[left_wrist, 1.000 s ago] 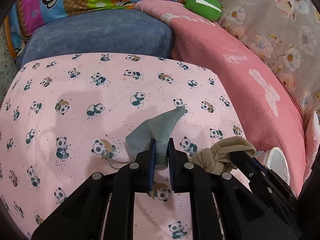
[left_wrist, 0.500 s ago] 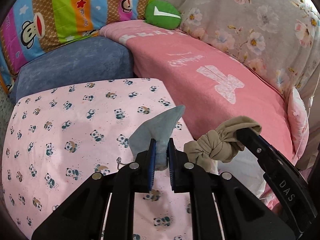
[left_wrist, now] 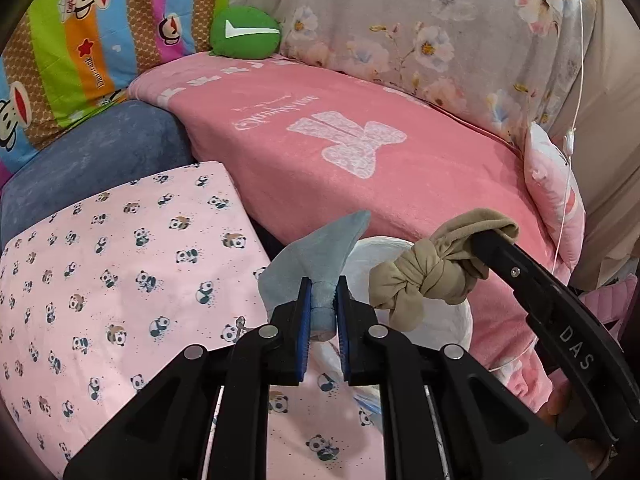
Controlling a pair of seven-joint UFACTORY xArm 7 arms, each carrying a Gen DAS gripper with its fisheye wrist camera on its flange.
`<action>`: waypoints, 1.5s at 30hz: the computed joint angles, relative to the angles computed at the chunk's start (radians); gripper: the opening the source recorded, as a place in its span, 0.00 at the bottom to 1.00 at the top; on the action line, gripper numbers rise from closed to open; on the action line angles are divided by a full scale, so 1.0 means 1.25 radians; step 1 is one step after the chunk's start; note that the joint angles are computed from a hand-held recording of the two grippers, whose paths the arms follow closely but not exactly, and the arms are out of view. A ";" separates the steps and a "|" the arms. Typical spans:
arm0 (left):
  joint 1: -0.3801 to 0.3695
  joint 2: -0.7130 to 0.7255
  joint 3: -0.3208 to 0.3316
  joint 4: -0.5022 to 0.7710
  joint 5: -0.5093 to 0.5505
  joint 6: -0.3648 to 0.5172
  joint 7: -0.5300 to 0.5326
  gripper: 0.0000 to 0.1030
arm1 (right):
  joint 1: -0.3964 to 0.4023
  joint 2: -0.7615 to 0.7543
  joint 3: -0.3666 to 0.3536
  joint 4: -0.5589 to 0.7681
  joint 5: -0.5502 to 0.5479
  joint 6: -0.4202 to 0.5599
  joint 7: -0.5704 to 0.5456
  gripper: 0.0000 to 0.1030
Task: Organize soft objects
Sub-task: 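Carry the grey pouch and beige cloth over the bin with both tools, then open both tools to drop the pouch and beige cloth into the bin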
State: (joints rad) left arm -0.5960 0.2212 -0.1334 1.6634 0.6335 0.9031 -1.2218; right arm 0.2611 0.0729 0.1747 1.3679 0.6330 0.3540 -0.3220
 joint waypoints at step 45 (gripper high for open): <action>-0.080 0.042 0.022 0.040 0.077 0.096 -0.090 0.66 | -0.051 0.014 -0.041 -0.035 -0.155 0.094 0.083 0.37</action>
State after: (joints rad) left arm -0.6964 0.2732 -0.1056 1.7136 0.7293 1.0237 -1.3349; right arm 0.1972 0.0908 0.1231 1.3245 0.4390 0.4720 -0.2184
